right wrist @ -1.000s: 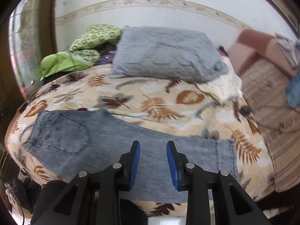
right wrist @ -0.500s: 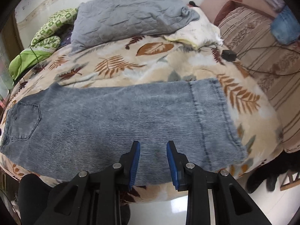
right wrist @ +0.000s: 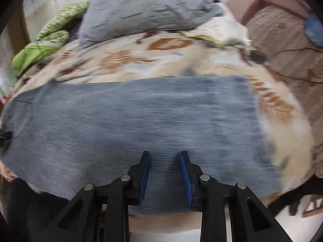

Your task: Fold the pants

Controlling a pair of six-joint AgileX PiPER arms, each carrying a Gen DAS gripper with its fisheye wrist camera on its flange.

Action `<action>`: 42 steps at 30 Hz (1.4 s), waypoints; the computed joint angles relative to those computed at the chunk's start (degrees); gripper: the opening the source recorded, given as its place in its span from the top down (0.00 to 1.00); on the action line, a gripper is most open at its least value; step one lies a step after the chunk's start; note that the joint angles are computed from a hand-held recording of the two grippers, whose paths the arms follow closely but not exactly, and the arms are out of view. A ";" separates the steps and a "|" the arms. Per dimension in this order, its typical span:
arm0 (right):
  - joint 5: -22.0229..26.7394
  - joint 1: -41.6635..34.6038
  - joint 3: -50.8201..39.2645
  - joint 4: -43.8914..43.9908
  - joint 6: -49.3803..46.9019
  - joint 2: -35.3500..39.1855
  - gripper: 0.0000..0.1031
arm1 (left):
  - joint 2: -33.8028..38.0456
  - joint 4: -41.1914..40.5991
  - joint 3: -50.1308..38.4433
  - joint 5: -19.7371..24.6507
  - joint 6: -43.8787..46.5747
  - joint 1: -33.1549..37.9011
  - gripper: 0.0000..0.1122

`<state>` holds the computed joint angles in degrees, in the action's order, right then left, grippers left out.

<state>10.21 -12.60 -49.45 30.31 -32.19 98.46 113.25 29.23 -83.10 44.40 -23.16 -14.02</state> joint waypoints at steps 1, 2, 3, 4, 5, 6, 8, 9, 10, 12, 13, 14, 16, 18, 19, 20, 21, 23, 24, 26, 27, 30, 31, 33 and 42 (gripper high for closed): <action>-0.34 -2.47 0.67 0.94 -1.88 -0.35 0.68 | -0.18 0.98 -0.31 0.71 -0.33 -0.61 0.13; -0.14 -4.30 0.78 0.09 -1.46 -0.76 0.68 | -0.32 1.57 -0.64 1.07 -0.41 -0.91 0.13; -0.55 -7.36 1.39 -2.04 0.14 -1.43 0.68 | -0.99 2.02 -0.56 1.08 -0.59 -1.40 0.13; 0.91 -9.63 0.85 -1.87 -0.30 -1.74 0.68 | -1.65 1.77 -0.55 0.90 -0.26 -1.72 0.13; 1.30 -11.57 0.99 -3.70 1.54 -2.42 0.68 | -2.41 1.26 -0.60 0.83 0.25 -2.15 0.13; 1.19 -13.68 1.39 -4.37 1.94 -3.06 0.67 | -3.12 0.77 -0.81 0.87 0.75 -2.80 0.13; 2.86 -18.02 1.85 1.14 -3.81 -4.96 0.67 | -4.12 0.21 -1.35 0.95 1.41 -4.35 0.13; 4.23 -20.27 2.08 6.87 -9.21 -5.85 0.67 | -4.61 -0.19 -1.61 0.95 1.81 -5.23 0.13; 7.09 -22.89 1.84 12.60 -14.30 -6.60 0.67 | -4.94 -0.58 -1.94 0.96 2.13 -6.12 0.13; 12.35 -26.98 1.83 22.79 -24.15 -7.26 0.67 | -5.06 -1.79 -3.44 1.54 3.37 -8.18 0.13; 13.69 -27.71 1.76 24.96 -26.18 -7.27 0.67 | -4.80 -2.26 -4.38 2.10 3.83 -9.14 0.13; 15.38 -28.44 1.41 26.41 -27.39 -7.00 0.67 | -4.30 -3.02 -5.76 2.97 4.51 -10.33 0.13; 21.09 -31.05 1.52 31.27 -31.73 -5.85 0.67 | -3.66 -3.79 -7.42 4.01 5.06 -12.20 0.13; 27.02 -34.22 1.77 35.92 -35.18 -3.90 0.67 | -2.86 -5.08 -9.33 5.08 6.47 -13.92 0.13; 30.99 -36.26 1.85 38.46 -36.69 -2.39 0.67 | -2.56 -5.56 -10.25 5.83 6.87 -14.81 0.13; 34.41 -37.71 2.03 40.31 -37.70 -0.94 0.66 | -1.94 -6.10 -11.34 6.38 7.42 -15.56 0.13; 38.58 -39.47 1.47 41.17 -37.86 1.40 0.61 | -0.99 -6.74 -12.89 7.11 8.14 -16.39 0.13; 42.84 -41.37 1.31 42.45 -37.85 4.26 0.47 | 1.03 -7.49 -15.73 8.36 8.90 -17.93 0.13; 45.25 -42.60 1.61 43.78 -38.93 5.82 0.47 | 2.08 -7.56 -16.95 8.74 8.99 -18.77 0.13; 48.16 -43.91 1.76 45.04 -39.79 7.77 0.47 | 5.33 -7.69 -21.09 10.46 9.22 -20.56 0.13; 49.62 -44.36 1.68 45.87 -40.12 9.08 0.47 | 6.65 -8.14 -22.81 11.11 9.40 -21.19 0.13; 51.90 -44.09 1.03 46.84 -39.61 12.28 0.47 | 11.81 -9.62 -29.56 13.51 9.85 -22.82 0.13; 52.60 -43.70 1.18 47.55 -40.12 13.25 0.47 | 13.35 -9.65 -31.36 13.94 9.68 -23.14 0.13; 53.97 -43.59 0.61 47.97 -40.18 15.12 0.47 | 17.36 -9.46 -36.29 15.77 9.24 -23.74 0.13; 55.63 -42.10 -0.82 50.47 -40.56 20.78 0.47 | 32.85 -10.73 -57.41 24.75 9.19 -23.15 0.13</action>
<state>65.84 -54.70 -50.26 80.79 -72.75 119.24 146.10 18.50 -140.51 69.15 -13.97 -37.17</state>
